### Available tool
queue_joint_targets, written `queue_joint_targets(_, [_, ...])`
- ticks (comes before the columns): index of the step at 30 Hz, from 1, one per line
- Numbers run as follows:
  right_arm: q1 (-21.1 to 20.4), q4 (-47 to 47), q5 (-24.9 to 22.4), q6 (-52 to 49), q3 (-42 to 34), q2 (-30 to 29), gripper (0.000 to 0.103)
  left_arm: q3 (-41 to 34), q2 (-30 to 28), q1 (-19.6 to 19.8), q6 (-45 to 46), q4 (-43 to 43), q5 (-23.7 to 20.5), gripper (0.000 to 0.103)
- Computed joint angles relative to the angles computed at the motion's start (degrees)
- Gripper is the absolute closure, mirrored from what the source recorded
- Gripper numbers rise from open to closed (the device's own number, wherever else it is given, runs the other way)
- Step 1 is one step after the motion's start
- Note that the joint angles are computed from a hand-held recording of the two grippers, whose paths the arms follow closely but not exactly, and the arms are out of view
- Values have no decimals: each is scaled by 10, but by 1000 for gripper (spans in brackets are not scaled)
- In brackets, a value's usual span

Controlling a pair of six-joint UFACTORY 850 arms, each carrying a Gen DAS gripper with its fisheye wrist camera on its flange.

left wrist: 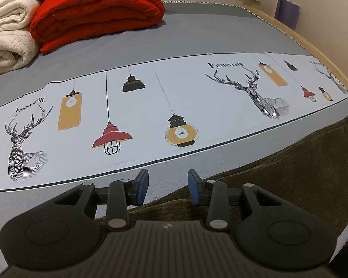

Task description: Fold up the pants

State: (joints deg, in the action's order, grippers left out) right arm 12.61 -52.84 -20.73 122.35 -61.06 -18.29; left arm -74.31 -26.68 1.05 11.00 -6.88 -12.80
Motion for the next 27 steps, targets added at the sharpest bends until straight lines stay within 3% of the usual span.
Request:
queue_joint_targets(4, [-2, -29, 6, 21, -11, -14, 56, 1, -1, 1, -8, 14, -1, 61])
queue_joint_targets(7, [0, -40, -2, 11, -22, -24, 72, -1, -2, 3, -17, 25, -2, 61])
queue_joint_targets(10, [2, -72, -3, 35, -24, -24, 79, 0, 1, 6, -15, 24, -2, 61])
queue_joint_targets(17, [31, -240, -33, 234, -5, 12, 85, 13, 20, 10, -5, 16, 3, 61])
queue_joint_targets(21, [68, -253, -109, 205, -25, 21, 86, 32, 40, 15, 15, 0, 10, 61])
queue_joint_targets(25, [158, -348, -240, 125, -88, 2, 86, 61, 69, 32, 107, -87, 24, 61])
queue_joint_targets(27, [212, -410, -279, 80, -125, -19, 86, 71, 79, 45, 122, -105, 26, 60])
